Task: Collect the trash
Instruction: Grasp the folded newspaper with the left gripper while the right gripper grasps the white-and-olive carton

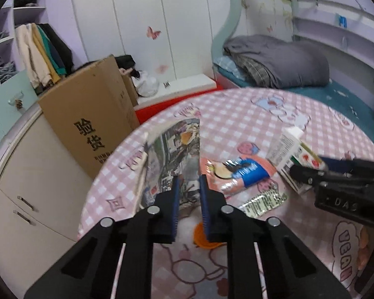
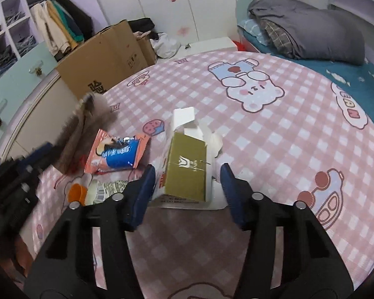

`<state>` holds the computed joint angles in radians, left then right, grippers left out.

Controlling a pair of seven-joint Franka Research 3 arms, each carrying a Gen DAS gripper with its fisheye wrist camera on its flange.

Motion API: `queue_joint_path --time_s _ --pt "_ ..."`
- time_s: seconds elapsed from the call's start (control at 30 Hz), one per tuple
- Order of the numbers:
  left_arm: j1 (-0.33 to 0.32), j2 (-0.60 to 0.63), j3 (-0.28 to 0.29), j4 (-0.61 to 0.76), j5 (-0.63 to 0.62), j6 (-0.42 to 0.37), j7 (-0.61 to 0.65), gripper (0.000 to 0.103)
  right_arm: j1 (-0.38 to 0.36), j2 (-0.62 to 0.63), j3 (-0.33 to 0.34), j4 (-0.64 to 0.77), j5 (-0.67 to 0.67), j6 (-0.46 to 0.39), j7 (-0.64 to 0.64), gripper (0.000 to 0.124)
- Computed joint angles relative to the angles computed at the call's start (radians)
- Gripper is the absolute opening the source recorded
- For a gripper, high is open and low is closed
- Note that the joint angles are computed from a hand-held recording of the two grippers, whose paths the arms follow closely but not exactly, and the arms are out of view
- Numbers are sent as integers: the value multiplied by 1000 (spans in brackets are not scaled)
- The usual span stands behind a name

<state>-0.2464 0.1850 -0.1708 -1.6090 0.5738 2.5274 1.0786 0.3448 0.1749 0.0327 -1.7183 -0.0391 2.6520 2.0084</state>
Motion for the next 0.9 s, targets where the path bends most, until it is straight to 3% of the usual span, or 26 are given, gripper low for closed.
queue_joint_path --time_s 0.37,0.67,0.9 --pt "88 -171 21 -199 3 153 -149 6 26 -88 -3 -90 -229 53 157 45" --pt "151 -318 21 -369 -99 245 -156 5 37 -139 56 -95 -268 47 173 46" --pt "193 -475 30 -534 -156 317 -154 5 88 -122 99 -36 -274 20 153 46"
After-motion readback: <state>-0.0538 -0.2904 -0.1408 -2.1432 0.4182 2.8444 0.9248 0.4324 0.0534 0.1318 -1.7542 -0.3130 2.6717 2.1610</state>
